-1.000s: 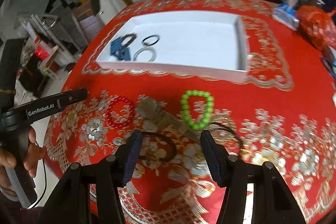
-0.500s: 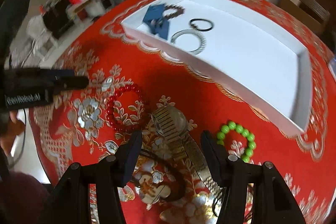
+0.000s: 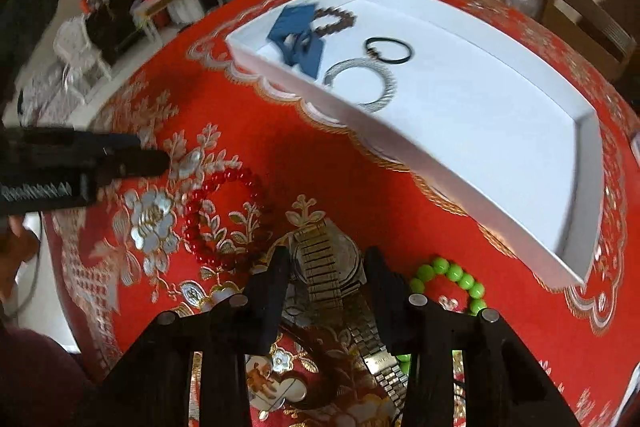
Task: Organize jewelry
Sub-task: 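Grasp the red bead bracelet with left tool while right grasps the silver wristwatch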
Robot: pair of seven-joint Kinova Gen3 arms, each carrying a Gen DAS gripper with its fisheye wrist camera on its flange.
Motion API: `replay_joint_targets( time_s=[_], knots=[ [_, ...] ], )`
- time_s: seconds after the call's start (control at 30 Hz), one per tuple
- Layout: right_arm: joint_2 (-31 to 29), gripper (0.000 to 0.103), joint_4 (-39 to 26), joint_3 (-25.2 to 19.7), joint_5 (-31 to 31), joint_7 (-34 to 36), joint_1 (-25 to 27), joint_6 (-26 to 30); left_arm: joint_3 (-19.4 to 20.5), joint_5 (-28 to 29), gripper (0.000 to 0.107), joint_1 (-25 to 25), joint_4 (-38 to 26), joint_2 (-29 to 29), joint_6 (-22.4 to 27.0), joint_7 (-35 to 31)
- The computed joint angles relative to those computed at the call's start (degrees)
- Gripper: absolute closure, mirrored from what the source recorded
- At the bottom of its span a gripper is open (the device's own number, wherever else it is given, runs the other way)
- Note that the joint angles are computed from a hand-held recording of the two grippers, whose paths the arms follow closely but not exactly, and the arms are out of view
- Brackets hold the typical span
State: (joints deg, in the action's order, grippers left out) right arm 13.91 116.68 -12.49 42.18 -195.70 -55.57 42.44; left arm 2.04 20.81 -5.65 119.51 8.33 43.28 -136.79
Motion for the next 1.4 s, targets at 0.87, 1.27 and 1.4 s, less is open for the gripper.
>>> replay_joint_targets(
  time_s=[0.87,1.27,1.4],
  knots=[
    [-1.57,0.066,4.28,-2.6,7.21,-17.71,0.24,-0.49,4.4,-7.52,0.053,9.46,4.6,1.88,-12.11,8.52],
    [-0.27,0.061,1.41,-1.68,-1.71,-8.45,0.46,-1.08,4.61,-5.97,0.052,8.08,5.39,1.29,-12.81,6.06],
    [0.74,0.061,0.18,-0.74,-2.96,-6.45,-0.27,0.06,4.65,-5.74,0.053,8.12,5.27,1.36,-12.85,5.81]
  ],
)
